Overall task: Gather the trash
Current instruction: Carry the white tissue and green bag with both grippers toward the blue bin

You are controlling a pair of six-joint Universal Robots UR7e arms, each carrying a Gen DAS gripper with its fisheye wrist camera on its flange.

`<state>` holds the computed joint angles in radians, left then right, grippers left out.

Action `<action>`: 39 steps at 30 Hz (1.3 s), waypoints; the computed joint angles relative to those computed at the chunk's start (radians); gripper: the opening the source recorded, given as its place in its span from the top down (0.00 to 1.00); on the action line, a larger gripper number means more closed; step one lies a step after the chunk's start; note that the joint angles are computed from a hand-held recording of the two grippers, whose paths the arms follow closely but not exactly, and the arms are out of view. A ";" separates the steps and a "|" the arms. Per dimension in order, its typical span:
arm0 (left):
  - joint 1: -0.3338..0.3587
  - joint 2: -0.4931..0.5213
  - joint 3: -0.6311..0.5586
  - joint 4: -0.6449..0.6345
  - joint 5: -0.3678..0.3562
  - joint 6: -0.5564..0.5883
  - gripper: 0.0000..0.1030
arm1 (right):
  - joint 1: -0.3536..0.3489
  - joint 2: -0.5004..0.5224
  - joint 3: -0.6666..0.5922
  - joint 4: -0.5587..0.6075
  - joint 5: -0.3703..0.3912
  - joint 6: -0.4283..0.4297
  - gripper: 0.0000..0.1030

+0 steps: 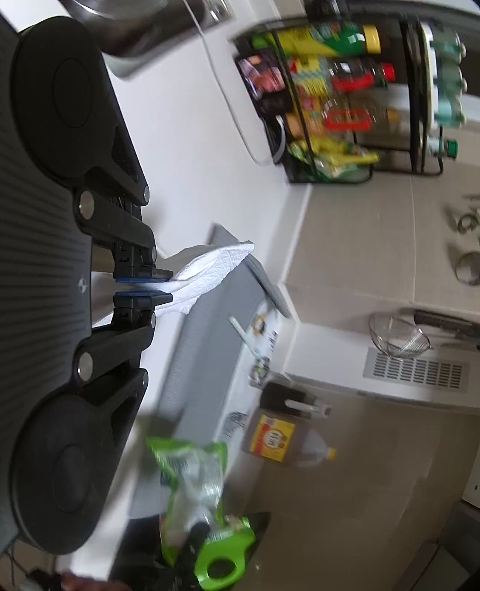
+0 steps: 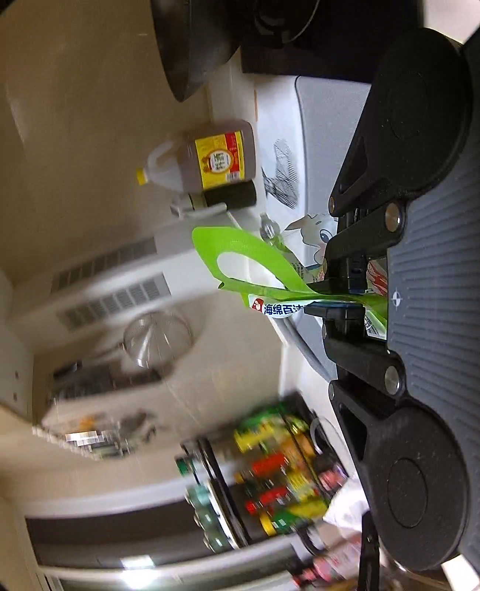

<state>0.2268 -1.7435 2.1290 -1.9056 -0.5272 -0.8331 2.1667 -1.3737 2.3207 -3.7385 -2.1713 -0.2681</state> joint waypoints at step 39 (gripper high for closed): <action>-0.260 -0.226 0.114 0.648 -0.121 -0.624 0.96 | 0.131 -0.192 0.119 0.685 -0.018 -0.031 0.95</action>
